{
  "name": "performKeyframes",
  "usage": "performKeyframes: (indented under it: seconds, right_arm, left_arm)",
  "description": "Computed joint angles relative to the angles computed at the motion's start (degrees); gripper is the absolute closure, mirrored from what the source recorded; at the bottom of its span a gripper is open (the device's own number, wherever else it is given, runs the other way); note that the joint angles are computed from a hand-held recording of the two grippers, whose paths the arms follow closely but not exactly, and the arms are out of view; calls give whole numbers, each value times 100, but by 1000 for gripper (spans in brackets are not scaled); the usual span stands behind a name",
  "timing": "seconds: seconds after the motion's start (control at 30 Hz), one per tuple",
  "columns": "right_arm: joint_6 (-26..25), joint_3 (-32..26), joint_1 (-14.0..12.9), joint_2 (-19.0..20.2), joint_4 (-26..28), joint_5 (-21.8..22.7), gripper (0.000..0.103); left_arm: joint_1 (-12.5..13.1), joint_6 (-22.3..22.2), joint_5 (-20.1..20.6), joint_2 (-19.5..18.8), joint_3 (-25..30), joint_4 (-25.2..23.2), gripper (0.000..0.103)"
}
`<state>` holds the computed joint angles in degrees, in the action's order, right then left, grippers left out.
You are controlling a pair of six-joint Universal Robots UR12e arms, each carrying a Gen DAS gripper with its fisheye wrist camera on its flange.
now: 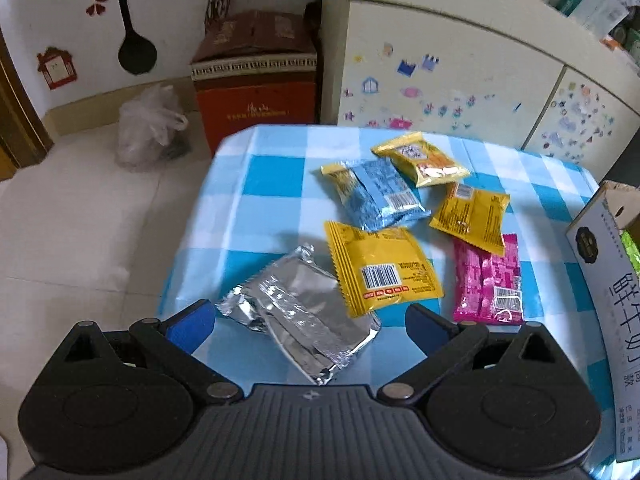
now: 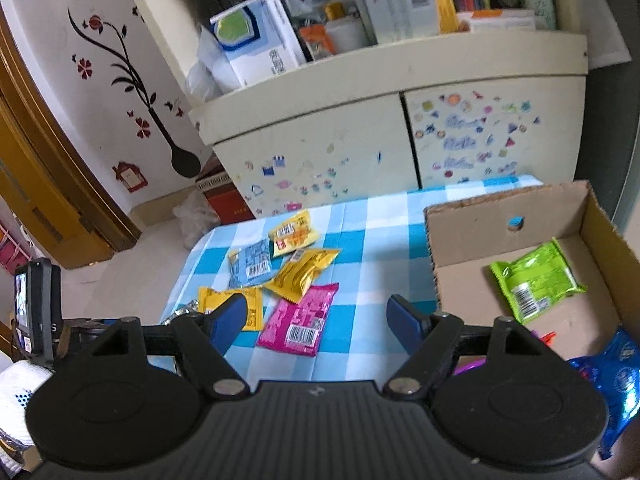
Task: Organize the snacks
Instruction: 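Withdraw both tools from the box back over the table, then move the left gripper over the silver foil packet while the right gripper moves over the pink packet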
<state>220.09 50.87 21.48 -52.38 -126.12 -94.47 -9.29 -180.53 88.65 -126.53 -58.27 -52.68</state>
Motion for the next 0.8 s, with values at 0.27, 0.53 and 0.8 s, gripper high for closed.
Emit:
performKeyframes:
  seconds: [0.27, 0.53, 0.8]
  right_arm:
    - [106, -319, 20, 273, 482, 253, 25]
    - [117, -922, 73, 770, 1012, 144, 25]
    - [283, -1329, 112, 1132, 1357, 95, 22]
  left_arm:
    - [-72, -86, 281, -216, 160, -99, 0]
    - [-95, -186, 524, -351, 278, -219, 0]
    - [-23, -519, 307, -293, 140, -123, 0]
